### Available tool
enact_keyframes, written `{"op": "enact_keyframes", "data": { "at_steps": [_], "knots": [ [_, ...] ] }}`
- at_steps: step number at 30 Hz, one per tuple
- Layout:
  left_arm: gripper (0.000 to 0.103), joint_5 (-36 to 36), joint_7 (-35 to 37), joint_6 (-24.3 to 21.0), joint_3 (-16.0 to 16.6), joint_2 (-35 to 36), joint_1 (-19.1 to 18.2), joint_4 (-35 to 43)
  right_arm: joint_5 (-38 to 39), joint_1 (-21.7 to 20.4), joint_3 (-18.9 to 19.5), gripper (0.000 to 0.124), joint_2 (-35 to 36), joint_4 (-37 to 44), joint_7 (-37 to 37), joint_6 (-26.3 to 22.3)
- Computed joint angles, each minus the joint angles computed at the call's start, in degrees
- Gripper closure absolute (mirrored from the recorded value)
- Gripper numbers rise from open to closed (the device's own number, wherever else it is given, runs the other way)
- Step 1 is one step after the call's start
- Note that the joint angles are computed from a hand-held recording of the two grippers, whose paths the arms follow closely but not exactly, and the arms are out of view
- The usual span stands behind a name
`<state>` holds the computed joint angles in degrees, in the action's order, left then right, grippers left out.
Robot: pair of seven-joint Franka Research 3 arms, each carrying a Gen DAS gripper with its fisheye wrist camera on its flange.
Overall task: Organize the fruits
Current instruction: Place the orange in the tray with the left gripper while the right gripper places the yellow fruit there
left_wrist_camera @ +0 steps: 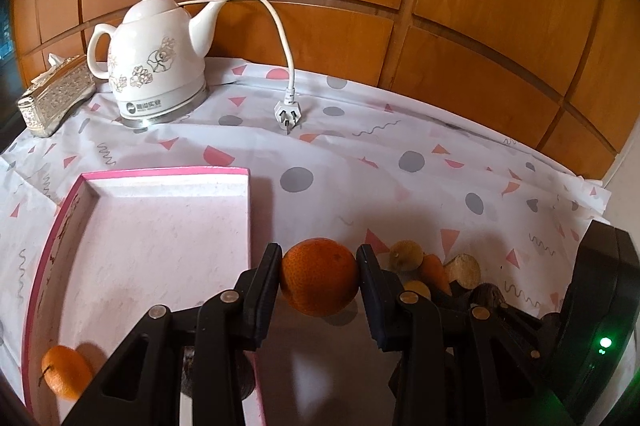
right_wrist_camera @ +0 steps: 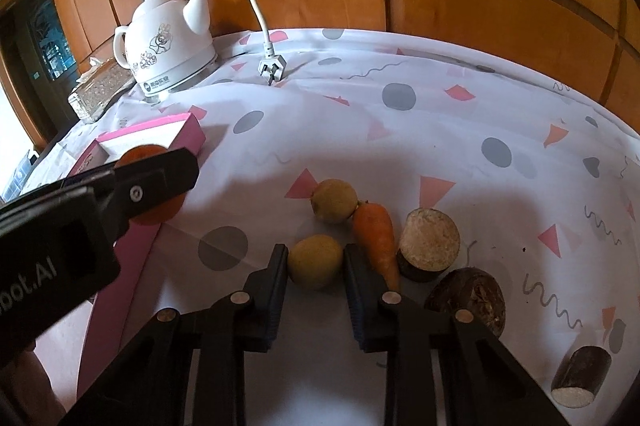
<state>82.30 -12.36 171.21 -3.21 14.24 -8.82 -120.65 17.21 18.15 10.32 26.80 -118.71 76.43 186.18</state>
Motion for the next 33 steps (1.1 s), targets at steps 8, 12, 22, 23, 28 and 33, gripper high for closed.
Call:
{"op": "enact_keyframes", "data": {
  "at_steps": [8, 12, 22, 23, 28, 33],
  "knots": [
    [0.064, 4.01, -4.81, -0.71, -0.86, -3.91, 1.02, -3.98, -0.56, -1.38, 2.31, 0.097, -2.12, -3.19, -0.51, 2.31],
    [0.064, 5.66, -6.84, -1.09, -1.65, -5.94, 1.93, -6.25, -0.39, 0.14, 1.04, 0.097, -2.97, -4.54, 0.02, 2.38],
    [0.064, 9.90, -13.43, -1.83, -3.29, -10.71, 4.18, -12.16, 0.00, 3.49, -1.98, 0.097, -5.10, -8.08, 1.17, 3.73],
    [0.064, 10.37, -14.13, -1.83, -3.36, -11.10, 4.45, -12.62, -0.08, 3.14, -1.59, 0.097, -5.41, -8.44, 1.26, 3.97],
    [0.064, 12.95, -17.42, -0.69, -2.93, -13.58, 6.55, -15.40, -3.01, -4.32, 6.62, 0.097, -7.45, -10.36, 2.39, 5.45],
    [0.064, 14.88, -19.46, -1.10, -2.07, -15.67, 8.88, -17.69, -8.52, -11.21, 14.91, 0.097, -8.24, -10.14, 4.43, 5.54]
  ]
}}
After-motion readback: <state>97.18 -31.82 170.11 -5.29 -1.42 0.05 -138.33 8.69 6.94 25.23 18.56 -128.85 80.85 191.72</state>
